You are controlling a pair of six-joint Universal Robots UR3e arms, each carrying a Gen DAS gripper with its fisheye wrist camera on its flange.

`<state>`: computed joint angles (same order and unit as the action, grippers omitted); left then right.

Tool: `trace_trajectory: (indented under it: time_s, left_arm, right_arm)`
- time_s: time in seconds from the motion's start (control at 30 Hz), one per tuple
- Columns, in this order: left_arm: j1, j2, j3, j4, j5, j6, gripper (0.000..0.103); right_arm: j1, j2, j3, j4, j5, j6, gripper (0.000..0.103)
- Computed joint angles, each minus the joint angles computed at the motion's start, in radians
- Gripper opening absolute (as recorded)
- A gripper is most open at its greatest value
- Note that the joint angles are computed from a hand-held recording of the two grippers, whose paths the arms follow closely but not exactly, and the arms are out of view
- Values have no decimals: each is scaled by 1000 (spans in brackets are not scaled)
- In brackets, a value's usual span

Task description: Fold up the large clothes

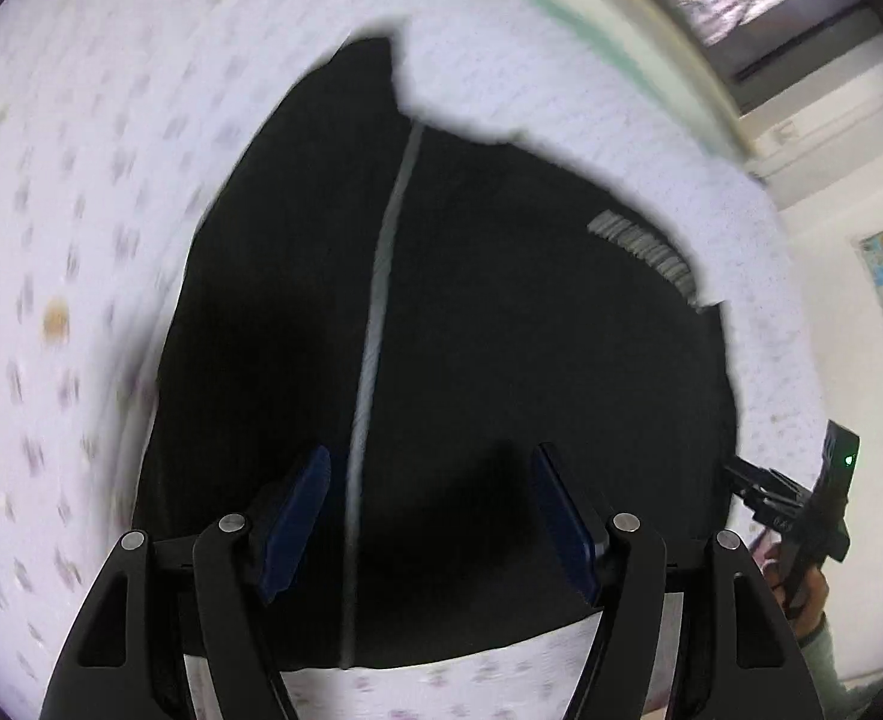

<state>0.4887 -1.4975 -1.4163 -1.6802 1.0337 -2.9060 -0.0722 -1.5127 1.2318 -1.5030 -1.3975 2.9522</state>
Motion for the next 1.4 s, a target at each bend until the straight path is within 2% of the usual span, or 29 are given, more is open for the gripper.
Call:
trace_trajectory:
  time_s: [0.03,0.07,0.1,0.17,0.27,0.33,0.4,0.43,0.53,0.57,0.6,0.67,0.7,0.73,0.87,0.93,1.07,1.23,1.33,1.4]
  left_arm:
    - [12,31,-47,-9,15,20,70]
    - [-17,20,-64,33,48,-3,70]
    - [-28,19,-39,14,75,0,70]
    - [-67,-17,70,-26,117,12,70]
    - [14,11,183,-145,37,127,70]
    - [113,-6,299,-285,-31,209,71]
    - [176,-77,416,-394,-77,250,78]
    - [183,-145,491,-416,-86,237,79]
    - [221,-285,625,-522,-128,268,79]
    - [225,-332,649,-543,-135,278,79]
    - [187,-378,631,-483,-129,236,79]
    - [139,-484,699,-478,-96,185,79]
    - [128,-528,725,-496,-97,186,79]
    - [124,-552,728,-512,-111,202,79]
    - [109,-602,700,-515,-154,234,79]
    - [106,-620,667,-489,-175,226,79]
    - [102,-652,574,-452,-250,229,80]
    - [78,-680,532,-425,-296,226,84]
    - [46,-702,570,-419,-297,211,87]
    - [34,-694,557,-383,-295,190,87]
  right_arm:
    - [23,-22,64,-50,-30,18,73]
    - [38,-24,86,-79,-52,26,77]
    - [59,-6,66,-80,-87,43,82]
    - [50,44,-59,30,-81,46,82]
    - [-46,27,-193,143,10,3,81]
    - [-106,16,-258,177,30,-17,82]
    - [-172,48,-341,226,52,-39,82]
    - [-217,71,-382,262,77,-49,82]
    - [-359,122,-381,289,202,-135,82]
    - [-347,135,-396,296,213,-115,82]
    - [-353,149,-390,290,219,-117,82]
    - [-377,208,-363,251,244,-132,83]
    - [-364,178,-309,249,238,-116,83]
    - [-326,190,-258,176,258,-69,83]
    - [-331,225,-158,112,295,-67,83]
    - [-335,272,-173,117,316,-78,83]
    - [-386,331,-126,197,451,-148,85]
    - [-381,361,-78,179,499,-183,102]
    - [-336,388,-113,163,488,-200,102]
    - [-310,396,-138,193,492,-239,94]
